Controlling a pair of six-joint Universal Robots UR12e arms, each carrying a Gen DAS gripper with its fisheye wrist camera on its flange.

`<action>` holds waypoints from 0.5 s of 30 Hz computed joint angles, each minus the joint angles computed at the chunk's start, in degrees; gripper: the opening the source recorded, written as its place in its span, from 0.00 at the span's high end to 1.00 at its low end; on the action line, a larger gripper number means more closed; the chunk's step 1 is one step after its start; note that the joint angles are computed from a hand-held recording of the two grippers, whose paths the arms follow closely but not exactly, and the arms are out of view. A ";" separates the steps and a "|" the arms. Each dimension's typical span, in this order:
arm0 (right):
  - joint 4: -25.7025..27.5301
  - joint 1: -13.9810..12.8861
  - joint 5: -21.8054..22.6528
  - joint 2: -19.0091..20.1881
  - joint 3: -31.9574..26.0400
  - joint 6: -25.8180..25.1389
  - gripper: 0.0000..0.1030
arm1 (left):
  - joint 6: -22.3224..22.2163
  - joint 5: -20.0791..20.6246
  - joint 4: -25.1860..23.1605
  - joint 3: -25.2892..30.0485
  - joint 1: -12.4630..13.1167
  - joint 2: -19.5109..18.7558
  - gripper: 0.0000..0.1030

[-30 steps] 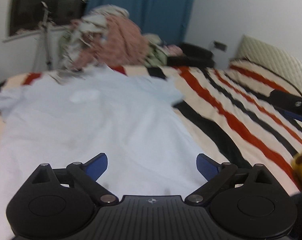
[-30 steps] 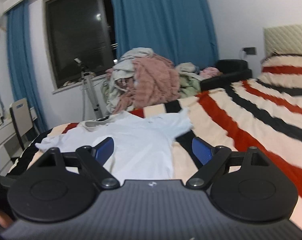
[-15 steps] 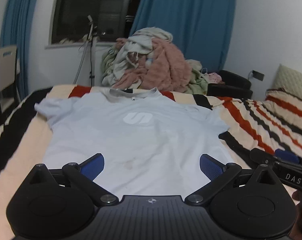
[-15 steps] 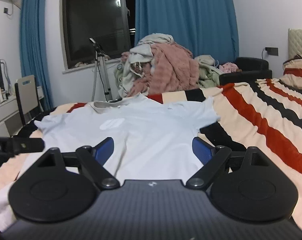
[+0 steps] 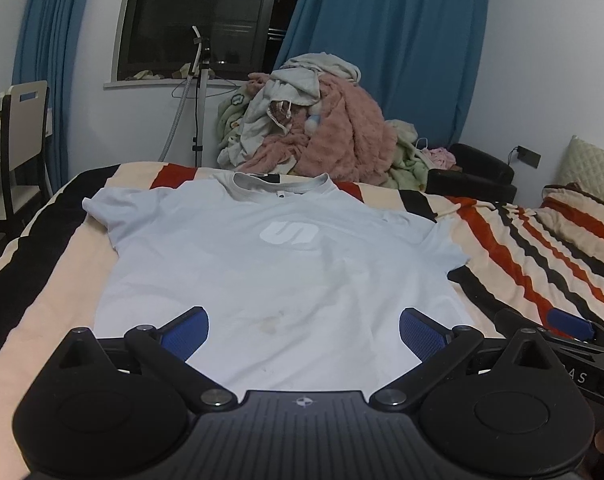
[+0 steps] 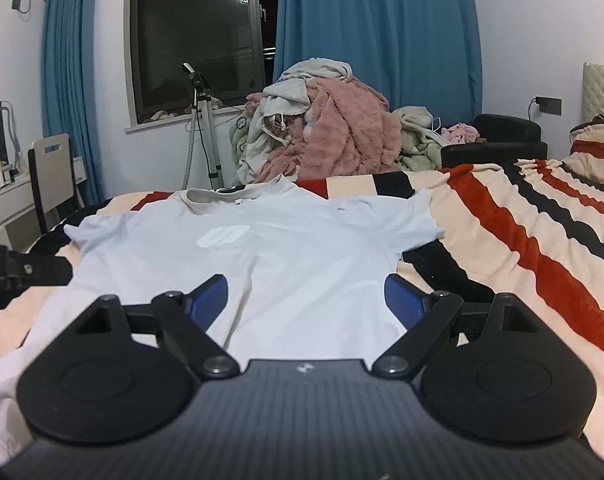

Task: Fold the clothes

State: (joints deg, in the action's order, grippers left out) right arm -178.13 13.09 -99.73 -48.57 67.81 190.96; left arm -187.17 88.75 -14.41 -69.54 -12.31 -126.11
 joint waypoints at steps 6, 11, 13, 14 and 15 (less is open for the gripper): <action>-0.51 -1.83 6.95 0.35 -0.67 7.52 0.29 | -1.61 1.10 -0.35 0.18 0.27 0.02 0.01; 0.83 -3.98 10.76 5.95 -10.24 18.09 0.31 | -5.04 2.48 -2.53 0.67 0.62 -0.27 0.01; 2.76 -4.89 10.82 9.92 -16.47 21.44 0.31 | -7.07 2.86 -3.27 0.88 0.85 -0.45 0.01; 4.10 -5.36 11.29 11.78 -19.31 22.34 0.31 | -8.10 3.03 -3.65 0.99 0.97 -0.55 0.00; 6.13 -5.98 12.39 13.72 -22.24 23.22 0.31 | -8.99 3.54 -4.11 1.14 1.01 -0.67 0.01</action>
